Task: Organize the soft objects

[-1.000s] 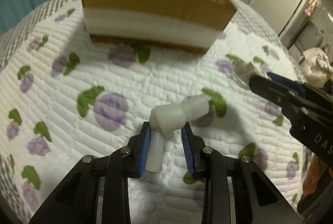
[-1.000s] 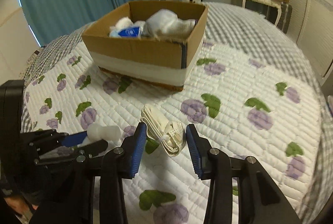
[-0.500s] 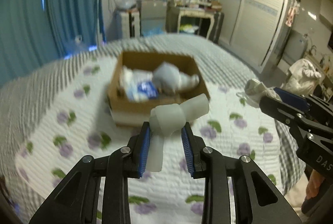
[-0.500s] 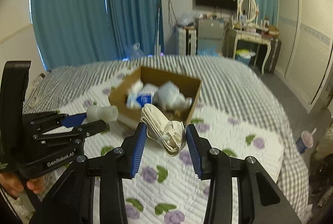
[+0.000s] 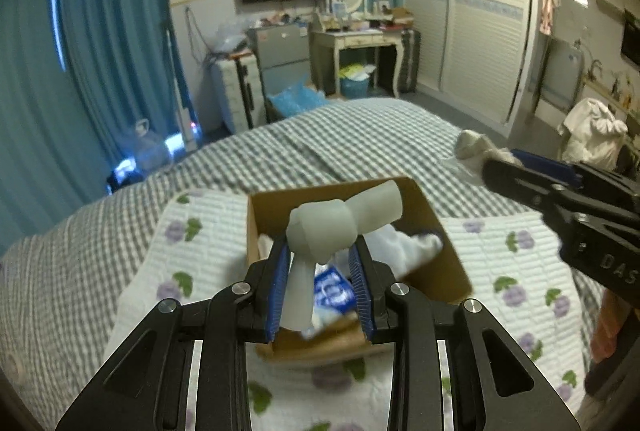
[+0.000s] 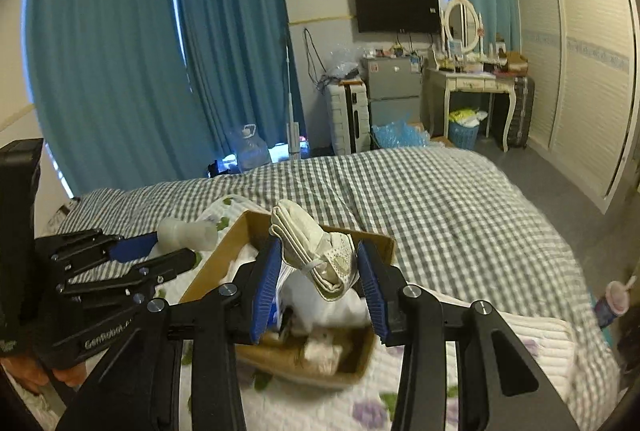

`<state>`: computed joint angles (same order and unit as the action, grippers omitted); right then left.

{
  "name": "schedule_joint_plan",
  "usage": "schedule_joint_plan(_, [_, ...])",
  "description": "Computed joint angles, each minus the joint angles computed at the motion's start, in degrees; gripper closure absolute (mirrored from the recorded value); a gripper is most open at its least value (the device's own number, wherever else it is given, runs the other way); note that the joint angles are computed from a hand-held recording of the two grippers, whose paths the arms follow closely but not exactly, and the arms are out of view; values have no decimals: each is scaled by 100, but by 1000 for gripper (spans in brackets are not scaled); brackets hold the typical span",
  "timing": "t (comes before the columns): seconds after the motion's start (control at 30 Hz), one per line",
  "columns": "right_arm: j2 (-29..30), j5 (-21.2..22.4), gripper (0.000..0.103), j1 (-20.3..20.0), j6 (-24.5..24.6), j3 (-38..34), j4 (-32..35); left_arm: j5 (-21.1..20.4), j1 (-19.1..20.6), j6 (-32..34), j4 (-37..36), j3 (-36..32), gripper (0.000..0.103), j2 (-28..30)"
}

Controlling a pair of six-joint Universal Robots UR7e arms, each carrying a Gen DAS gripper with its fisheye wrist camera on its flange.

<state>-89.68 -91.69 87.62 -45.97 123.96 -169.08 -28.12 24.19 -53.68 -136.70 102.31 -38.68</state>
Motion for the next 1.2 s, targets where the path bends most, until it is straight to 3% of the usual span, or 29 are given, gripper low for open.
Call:
schedule_joint_plan(0.13, [1002,-328,63,10,227,-431,-450,-118,448,860,-699,-174,73,257])
schedule_joint_plan(0.33, [1780,-559,63,-111,460,-796,-703,-422,958,1589,-1327,-334,73,533])
schedule_joint_plan(0.43, [1876,-572,56,-197,552,-811,-869,-469,1012,1977,-1618,-346,68,633])
schedule_joint_plan(0.47, [1878,-555,48,-221,579,-819,-901,-452,999,2061,-1726,-329,67,658])
schedule_joint_plan(0.53, [1874,-603,41,-221,612,-823,-1011,-362,965,1806,-1379,-382,50,654])
schedule_joint_plan(0.57, [1840,-625,41,-208,610,-817,-1011,-317,936,1675,-1255,-384,30,638])
schedule_joint_plan(0.63, [1705,-659,41,-168,605,-780,-982,-199,817,1732,-1504,-271,27,575])
schedule_joint_plan(0.8, [1020,-713,41,81,600,-558,-846,92,340,1267,-1043,-123,26,192])
schedule_joint_plan(1.07, [-777,-922,35,1005,651,-89,-479,1108,-992,83,422,121,26,-678])
schedule_joint_plan(1.2, [-1638,-1084,29,1516,627,123,-135,1577,-1615,-1042,1762,177,22,-1035])
